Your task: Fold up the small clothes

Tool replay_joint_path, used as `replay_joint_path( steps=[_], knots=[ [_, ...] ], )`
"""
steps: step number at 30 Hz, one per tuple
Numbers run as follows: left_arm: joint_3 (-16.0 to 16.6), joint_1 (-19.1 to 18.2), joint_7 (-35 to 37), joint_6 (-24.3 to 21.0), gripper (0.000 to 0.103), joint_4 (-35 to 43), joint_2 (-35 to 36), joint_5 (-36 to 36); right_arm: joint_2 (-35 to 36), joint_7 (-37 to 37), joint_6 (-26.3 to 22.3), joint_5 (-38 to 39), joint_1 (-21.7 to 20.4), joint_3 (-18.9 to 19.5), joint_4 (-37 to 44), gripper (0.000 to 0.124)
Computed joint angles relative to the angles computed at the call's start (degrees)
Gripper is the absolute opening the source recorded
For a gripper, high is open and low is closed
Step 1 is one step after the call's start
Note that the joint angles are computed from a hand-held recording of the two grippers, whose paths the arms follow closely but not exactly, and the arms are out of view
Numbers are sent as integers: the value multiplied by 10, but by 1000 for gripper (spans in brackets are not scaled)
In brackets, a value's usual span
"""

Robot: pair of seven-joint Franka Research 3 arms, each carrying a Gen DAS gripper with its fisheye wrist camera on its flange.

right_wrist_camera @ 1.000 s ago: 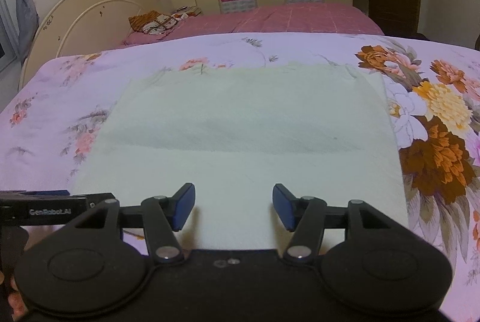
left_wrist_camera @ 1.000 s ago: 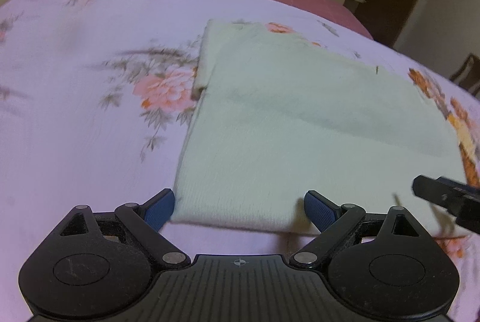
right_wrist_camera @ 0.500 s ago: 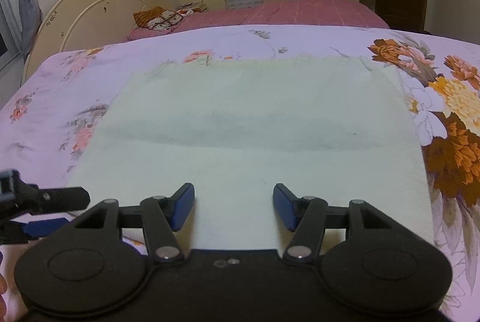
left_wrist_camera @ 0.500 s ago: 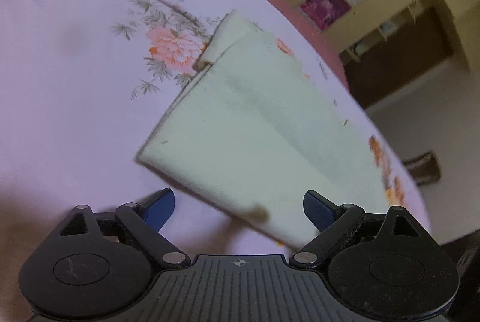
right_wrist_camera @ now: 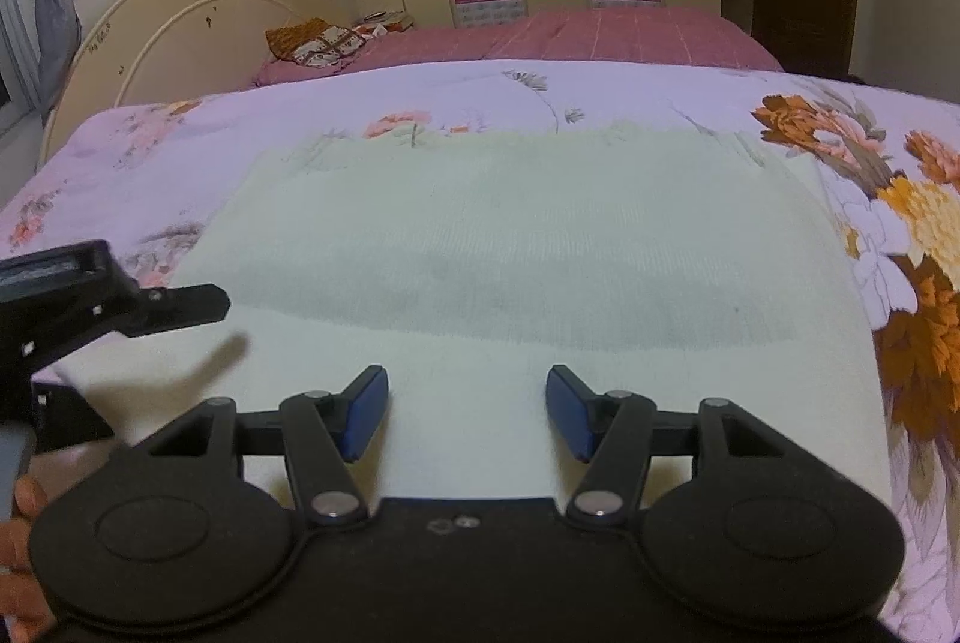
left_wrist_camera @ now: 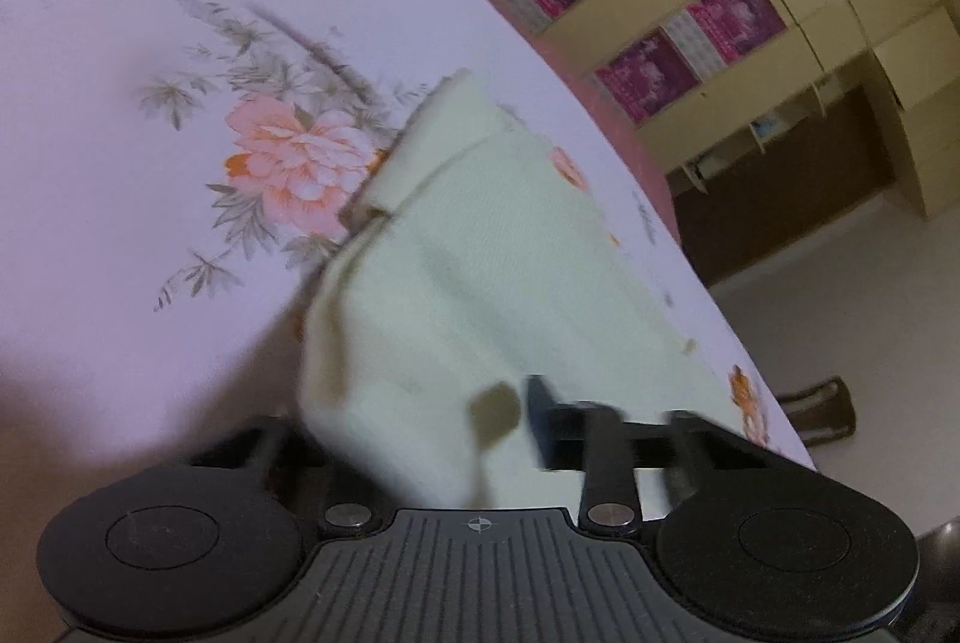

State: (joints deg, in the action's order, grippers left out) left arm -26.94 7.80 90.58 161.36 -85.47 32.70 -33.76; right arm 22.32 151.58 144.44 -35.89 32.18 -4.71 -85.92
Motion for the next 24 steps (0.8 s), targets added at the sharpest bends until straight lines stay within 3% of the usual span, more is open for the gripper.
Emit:
replay_joint_path(
  steps=[7, 13, 18, 24],
  knots=[
    [-3, -4, -5, 15, 15, 19, 21, 23, 22, -48, -23, 4, 0, -1, 32, 58],
    [-36, 30, 22, 9, 15, 2, 17, -10, 33, -66, -17, 26, -6, -2, 49, 57],
    [-110, 90, 106, 27, 15, -10, 38, -133, 32, -67, -6, 31, -2, -8, 44, 58],
    [-67, 46, 93, 39, 14, 0, 32, -131, 22, -49, 10, 23, 3, -14, 30, 56]
  ],
)
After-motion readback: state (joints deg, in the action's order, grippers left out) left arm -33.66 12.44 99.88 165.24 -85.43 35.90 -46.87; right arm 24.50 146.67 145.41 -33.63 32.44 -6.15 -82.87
